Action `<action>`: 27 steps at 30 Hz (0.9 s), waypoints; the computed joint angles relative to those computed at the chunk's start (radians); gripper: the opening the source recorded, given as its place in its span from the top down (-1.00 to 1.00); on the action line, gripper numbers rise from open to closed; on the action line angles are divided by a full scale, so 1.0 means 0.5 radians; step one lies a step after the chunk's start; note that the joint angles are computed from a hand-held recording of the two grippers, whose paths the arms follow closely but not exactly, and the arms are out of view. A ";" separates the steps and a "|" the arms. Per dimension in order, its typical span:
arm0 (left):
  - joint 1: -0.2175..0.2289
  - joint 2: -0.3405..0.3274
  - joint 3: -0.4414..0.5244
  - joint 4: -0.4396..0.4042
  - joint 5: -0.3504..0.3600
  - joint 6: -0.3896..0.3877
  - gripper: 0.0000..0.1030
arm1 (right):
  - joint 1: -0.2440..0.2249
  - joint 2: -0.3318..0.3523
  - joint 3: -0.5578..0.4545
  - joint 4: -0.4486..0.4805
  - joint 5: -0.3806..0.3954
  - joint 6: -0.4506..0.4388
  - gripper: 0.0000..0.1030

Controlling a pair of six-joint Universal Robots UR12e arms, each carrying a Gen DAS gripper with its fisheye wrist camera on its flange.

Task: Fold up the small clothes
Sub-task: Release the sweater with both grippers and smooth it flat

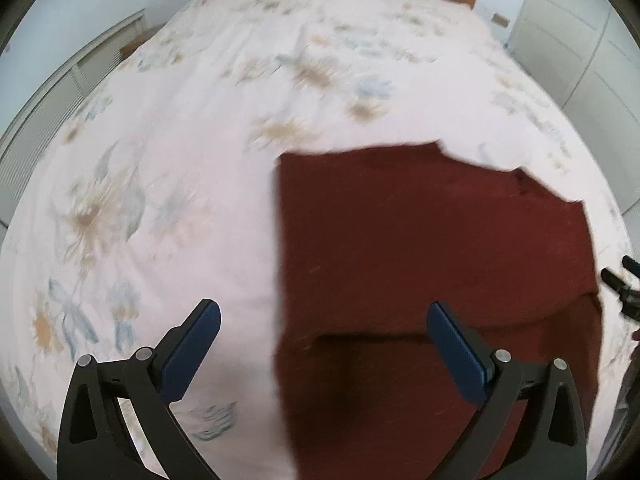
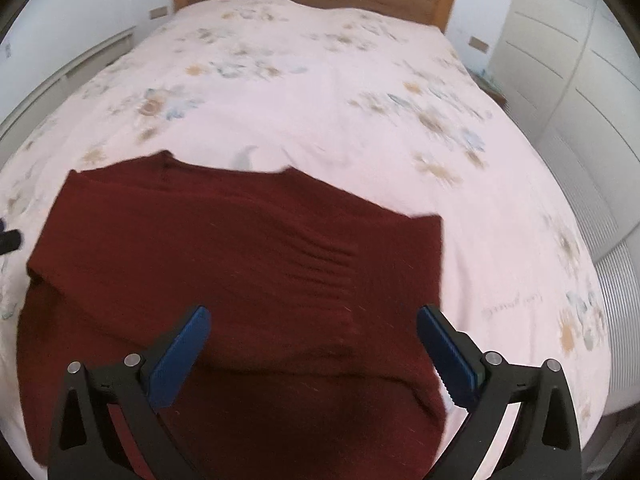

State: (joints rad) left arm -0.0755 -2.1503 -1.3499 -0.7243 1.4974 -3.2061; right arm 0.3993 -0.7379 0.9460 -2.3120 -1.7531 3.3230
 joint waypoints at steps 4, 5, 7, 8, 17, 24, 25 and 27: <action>-0.063 -0.060 0.089 0.033 0.026 0.061 -0.98 | 0.028 0.066 -0.084 0.021 0.045 -0.005 -0.99; -0.079 -0.090 0.134 0.016 0.039 0.088 -0.98 | 0.037 0.088 -0.113 0.033 0.053 -0.002 -0.99; -0.113 -0.133 0.169 0.018 0.039 0.113 -0.98 | 0.056 0.119 -0.148 0.062 0.066 -0.003 -0.99; -0.124 -0.152 0.175 0.027 0.043 0.115 -0.98 | 0.061 0.133 -0.155 0.071 0.067 -0.004 -0.99; -0.174 -0.266 0.169 -0.006 0.209 0.169 -0.98 | 0.033 0.124 0.001 0.015 0.086 0.024 -0.99; -0.102 -0.235 0.079 0.062 0.194 0.127 -0.99 | -0.072 0.021 0.213 -0.090 0.210 0.189 -0.99; -0.085 -0.234 0.073 0.050 0.148 0.110 -0.99 | -0.079 0.013 0.231 -0.109 0.229 0.190 -0.99; -0.072 -0.234 0.067 0.056 0.116 0.099 -0.99 | -0.083 0.005 0.250 -0.131 0.242 0.179 -0.99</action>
State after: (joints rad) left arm -0.1113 -2.2674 -1.3167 -0.6964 1.5554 -3.1564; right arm 0.3576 -0.7353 1.0710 -2.3775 -1.6319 3.4125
